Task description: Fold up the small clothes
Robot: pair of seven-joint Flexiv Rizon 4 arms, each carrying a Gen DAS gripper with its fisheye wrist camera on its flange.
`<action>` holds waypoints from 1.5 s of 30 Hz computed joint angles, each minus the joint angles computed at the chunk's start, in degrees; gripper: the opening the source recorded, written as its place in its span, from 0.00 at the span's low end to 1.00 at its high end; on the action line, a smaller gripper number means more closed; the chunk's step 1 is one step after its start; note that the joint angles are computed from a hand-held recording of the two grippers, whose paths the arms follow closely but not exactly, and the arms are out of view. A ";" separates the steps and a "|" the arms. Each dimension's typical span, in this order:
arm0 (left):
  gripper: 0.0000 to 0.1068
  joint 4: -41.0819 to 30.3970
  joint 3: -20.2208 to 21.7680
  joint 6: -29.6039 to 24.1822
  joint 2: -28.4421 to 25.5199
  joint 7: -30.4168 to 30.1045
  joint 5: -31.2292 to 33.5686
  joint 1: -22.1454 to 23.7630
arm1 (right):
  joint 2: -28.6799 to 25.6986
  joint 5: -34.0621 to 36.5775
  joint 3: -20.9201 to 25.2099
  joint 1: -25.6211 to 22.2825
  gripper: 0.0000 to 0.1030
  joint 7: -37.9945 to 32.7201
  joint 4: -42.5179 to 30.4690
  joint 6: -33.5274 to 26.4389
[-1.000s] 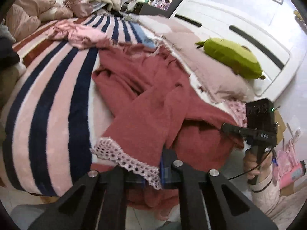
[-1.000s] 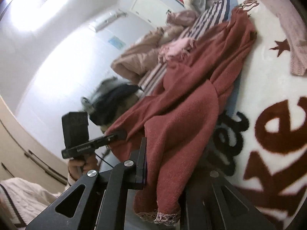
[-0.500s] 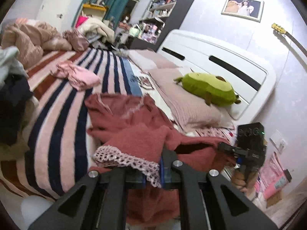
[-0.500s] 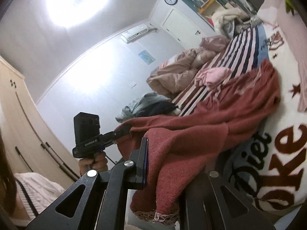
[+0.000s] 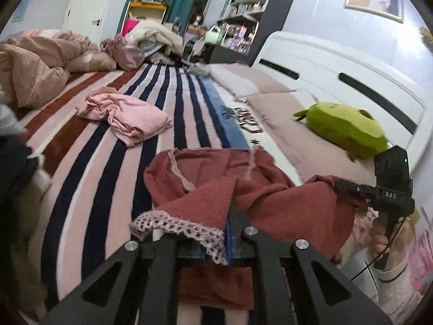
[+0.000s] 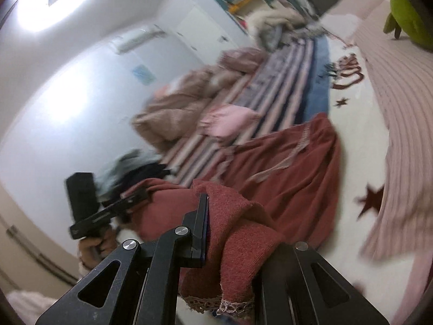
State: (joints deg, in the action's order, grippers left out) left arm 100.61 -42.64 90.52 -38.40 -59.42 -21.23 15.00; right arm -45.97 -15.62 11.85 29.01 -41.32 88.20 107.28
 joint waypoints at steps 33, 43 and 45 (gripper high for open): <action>0.76 -7.11 26.99 -21.81 2.94 23.61 -5.85 -20.37 | 1.31 -6.97 -6.49 7.71 0.83 -21.01 -6.51 -39.35; 0.11 -9.31 27.27 -22.74 2.24 22.26 -3.61 -20.38 | 1.15 -13.43 -11.79 9.74 0.27 -13.23 -5.84 -34.58; 0.09 -10.50 26.38 -25.59 2.03 22.59 -5.40 -19.61 | 0.34 -11.22 -8.64 7.35 0.24 -15.01 -7.62 -34.42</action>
State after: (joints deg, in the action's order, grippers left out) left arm 90.11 -16.26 64.93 -36.37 -36.83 -26.63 -4.61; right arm -45.63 -26.84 3.21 36.36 -56.33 80.58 72.87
